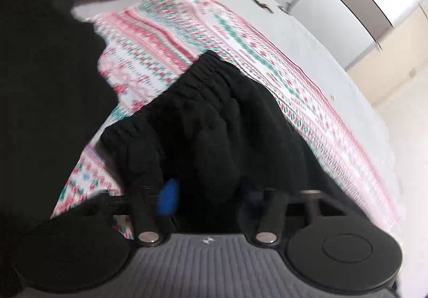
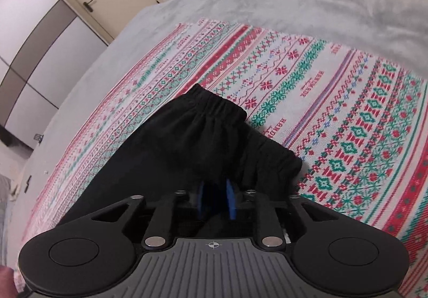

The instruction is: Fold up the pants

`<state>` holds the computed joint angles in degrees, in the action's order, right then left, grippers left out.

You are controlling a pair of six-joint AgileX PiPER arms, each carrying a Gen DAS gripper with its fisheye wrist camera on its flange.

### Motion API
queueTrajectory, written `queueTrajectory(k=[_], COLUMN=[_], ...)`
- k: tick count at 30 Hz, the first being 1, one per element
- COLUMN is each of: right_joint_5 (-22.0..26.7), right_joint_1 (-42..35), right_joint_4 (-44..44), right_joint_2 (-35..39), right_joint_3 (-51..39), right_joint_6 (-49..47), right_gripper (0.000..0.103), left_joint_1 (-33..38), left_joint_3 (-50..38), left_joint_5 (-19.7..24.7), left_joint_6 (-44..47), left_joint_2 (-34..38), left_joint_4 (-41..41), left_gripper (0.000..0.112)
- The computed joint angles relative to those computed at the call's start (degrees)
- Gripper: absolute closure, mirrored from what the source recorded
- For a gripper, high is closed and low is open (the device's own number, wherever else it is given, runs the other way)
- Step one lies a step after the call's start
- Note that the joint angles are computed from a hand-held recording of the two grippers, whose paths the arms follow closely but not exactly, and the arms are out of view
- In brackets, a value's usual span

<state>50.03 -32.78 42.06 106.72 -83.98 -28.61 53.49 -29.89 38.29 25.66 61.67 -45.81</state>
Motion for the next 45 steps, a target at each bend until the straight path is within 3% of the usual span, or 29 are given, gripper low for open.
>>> queueTrajectory(k=[3,4,5,7,12,14,18,22,26,31,33,35,41,43,45], right_joint_5=[-1.58,-3.21,-4.7,-3.69,-1.2,-0.46,-0.7,-4.59,-4.77,-8.83,-10.82,-10.64,-6.86,-14.61,-18.5], right_joint_1=[1.27,2.31,3.21,4.08,-0.9,-2.07,-6.13,-6.69,-8.79,-3.68,-3.76,-4.72,-6.8,-3.12,0.84], right_joint_4=[-2.11,-4.1,-6.11,-8.22,5.59,6.74,11.46,5.52,12.61,-0.19,1.6,4.42,1.88,-6.54,-7.83], right_joint_2=[0.46,0.26,-0.18,0.37,-3.63,-5.17,-11.08,-11.18,-13.66,-10.18,-10.97,-12.06,-12.62,-18.53,-25.4], right_joint_3=[-0.99,-1.18,-1.06,-3.35,-0.83,0.19,8.05,13.89,17.41,14.57,16.86,17.72,14.72,18.59,22.01], right_joint_6=[1.18,1.5,1.8,4.55,-5.97,-7.48,-17.38,-19.53,-26.42,-15.67,-18.93,-21.68,-13.38,-7.21,-10.2], right_gripper=[0.082,0.087,0.098,0.102,0.102,0.102,0.103,0.103,0.103,0.103,0.103,0.102,0.083,0.082,0.08], left_joint_1=[2.38,3.47,4.44,9.17,13.09,13.2,5.75,2.04,-1.27,-7.62,-5.47,-0.08,19.42,25.95,27.83], left_joint_3=[0.19,-0.23,-0.7,-1.35,-1.49,-1.8,-1.9,-1.7,-1.24,-0.59,-1.11,-2.73,-5.33,-5.02,-4.38], left_joint_5=[0.59,1.35,2.35,6.83,9.65,11.03,7.06,5.1,3.74,1.41,3.67,7.98,17.16,21.4,24.11], left_joint_6=[5.08,7.43,8.69,11.58,16.08,12.08,0.68,-4.07,-7.46,-14.87,-11.94,-7.19,6.99,14.17,18.41], left_joint_2=[0.79,1.09,1.51,1.8,1.88,-0.33,-6.71,-7.4,-8.38,-6.49,-7.52,-7.37,-11.29,-12.58,-13.68], left_joint_4=[-6.23,-7.82,-8.59,-10.65,-12.08,-7.18,9.5,16.49,20.96,29.03,27.09,22.9,10.53,3.27,-1.63], left_gripper=[0.094,0.094,0.094,0.094,0.094,0.094,0.094,0.094,0.094,0.092,0.086,0.071,0.062,0.061,0.061])
